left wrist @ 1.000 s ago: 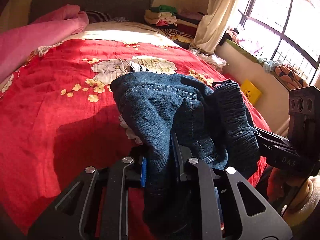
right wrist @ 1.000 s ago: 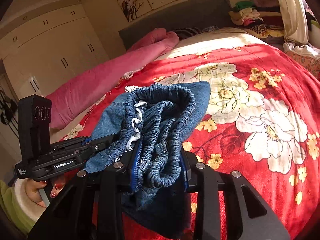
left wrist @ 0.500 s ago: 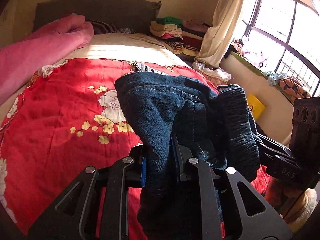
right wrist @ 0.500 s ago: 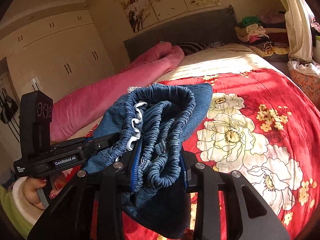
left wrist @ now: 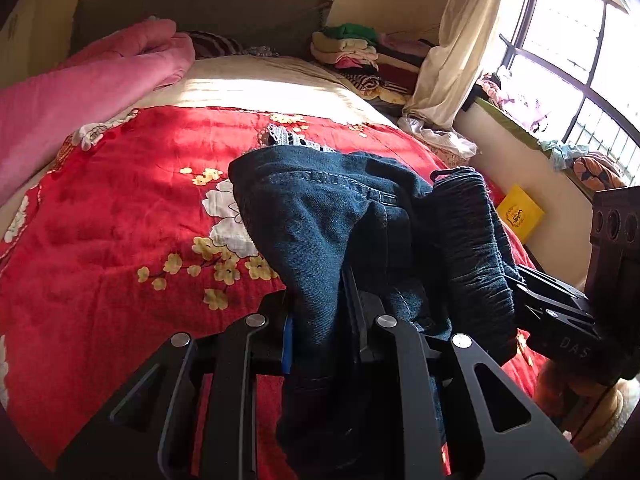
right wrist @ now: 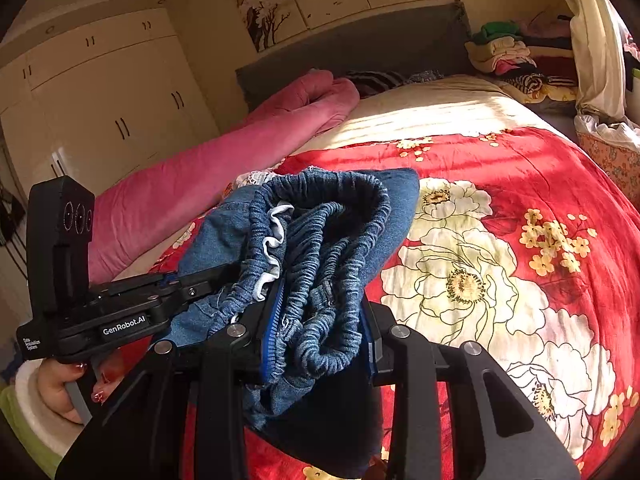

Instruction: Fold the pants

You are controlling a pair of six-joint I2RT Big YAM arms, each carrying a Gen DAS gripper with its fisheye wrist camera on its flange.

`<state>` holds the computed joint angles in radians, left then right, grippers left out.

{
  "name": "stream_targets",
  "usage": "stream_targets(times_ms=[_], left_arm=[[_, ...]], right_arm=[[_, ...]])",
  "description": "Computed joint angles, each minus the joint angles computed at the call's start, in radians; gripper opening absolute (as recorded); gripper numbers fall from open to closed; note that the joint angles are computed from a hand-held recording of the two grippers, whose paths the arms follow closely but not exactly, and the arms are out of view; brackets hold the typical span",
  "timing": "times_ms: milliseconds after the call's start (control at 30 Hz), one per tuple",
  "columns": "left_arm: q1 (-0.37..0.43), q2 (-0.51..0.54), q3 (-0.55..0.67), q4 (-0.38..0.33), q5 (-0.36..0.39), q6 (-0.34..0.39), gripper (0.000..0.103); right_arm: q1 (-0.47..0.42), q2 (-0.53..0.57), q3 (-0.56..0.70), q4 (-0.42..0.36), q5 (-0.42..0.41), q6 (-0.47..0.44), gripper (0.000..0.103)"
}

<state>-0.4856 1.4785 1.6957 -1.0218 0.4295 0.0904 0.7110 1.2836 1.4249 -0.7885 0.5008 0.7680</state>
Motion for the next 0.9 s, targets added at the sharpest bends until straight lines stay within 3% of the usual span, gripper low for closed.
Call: stream_targets(times_ms=[600, 800, 900], left_arm=[[-0.01, 0.077, -0.034, 0.019, -0.038, 0.014, 0.013], [-0.004, 0.082, -0.053, 0.031, -0.036, 0.015, 0.018], [0.001, 0.082, -0.06, 0.036, -0.034, 0.011, 0.022]], right_arm=[[-0.076, 0.05, -0.057, 0.004, -0.1, 0.05, 0.031], [-0.097, 0.048, -0.091, 0.005, -0.136, 0.095, 0.037], [-0.104, 0.039, -0.109, -0.002, -0.137, 0.133, 0.046]])
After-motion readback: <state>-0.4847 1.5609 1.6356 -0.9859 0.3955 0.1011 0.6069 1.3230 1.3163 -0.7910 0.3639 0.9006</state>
